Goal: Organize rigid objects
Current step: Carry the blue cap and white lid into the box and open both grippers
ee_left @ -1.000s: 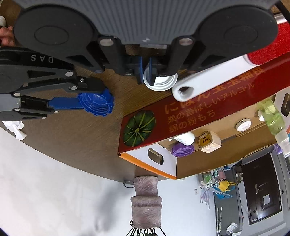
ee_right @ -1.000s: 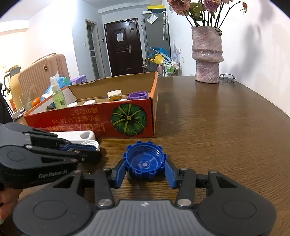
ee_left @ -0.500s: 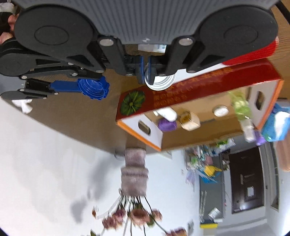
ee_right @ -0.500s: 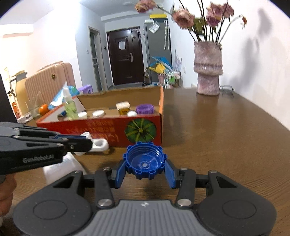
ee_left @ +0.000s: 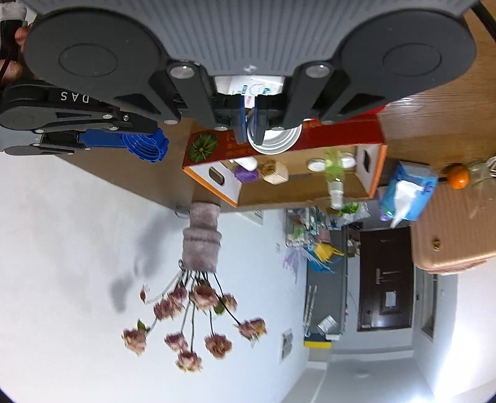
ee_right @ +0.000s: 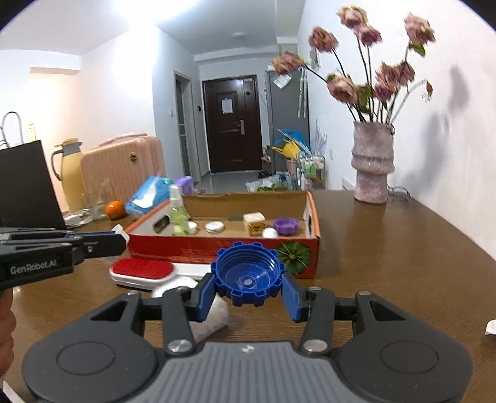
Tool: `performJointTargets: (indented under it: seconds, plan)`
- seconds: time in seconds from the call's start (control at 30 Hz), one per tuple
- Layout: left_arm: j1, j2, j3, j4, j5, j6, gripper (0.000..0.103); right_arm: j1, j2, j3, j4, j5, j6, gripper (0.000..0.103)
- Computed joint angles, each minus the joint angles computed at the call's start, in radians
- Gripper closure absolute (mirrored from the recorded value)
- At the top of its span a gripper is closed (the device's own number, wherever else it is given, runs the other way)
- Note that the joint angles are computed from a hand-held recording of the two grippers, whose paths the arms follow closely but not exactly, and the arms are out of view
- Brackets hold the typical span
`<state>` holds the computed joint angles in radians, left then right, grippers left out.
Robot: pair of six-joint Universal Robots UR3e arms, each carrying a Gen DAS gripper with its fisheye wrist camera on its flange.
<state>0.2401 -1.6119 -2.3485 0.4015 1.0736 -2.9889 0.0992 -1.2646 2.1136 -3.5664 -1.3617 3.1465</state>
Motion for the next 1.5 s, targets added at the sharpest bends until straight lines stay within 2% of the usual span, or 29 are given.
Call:
performJointTargets:
  seconds: [0.23,0.43,0.63,0.83,1.07,1.27,1.5]
  plan:
    - [0.173,0.226,-0.191,-0.009,-0.142,0.010,0.098,0.077,-0.071,0.049,-0.032,-0.064,0.014,0.058]
    - [0.267,0.337,-0.263,-0.060,-0.225,0.031,0.098,0.105,-0.091,0.060,-0.031,-0.089,0.011,0.058]
    - [0.272,0.319,-0.261,-0.041,-0.229,0.032,0.098,0.113,-0.083,0.047,-0.029,-0.097,0.008,0.058]
    - [0.207,0.187,-0.180,0.011,-0.167,0.027,0.098,0.095,-0.031,-0.013,-0.009,-0.077,-0.001,0.058]
    - [0.075,-0.066,0.071,-0.001,-0.057,0.002,0.098,0.073,0.078,-0.179,0.071,-0.049,-0.029,0.058]
    - [0.012,-0.263,0.331,-0.127,-0.012,-0.017,0.098,0.063,0.226,-0.421,0.192,-0.019,-0.055,0.058]
    - [-0.048,-0.476,0.669,-0.285,0.053,-0.001,0.097,0.061,0.442,-0.783,0.385,-0.001,-0.086,0.058]
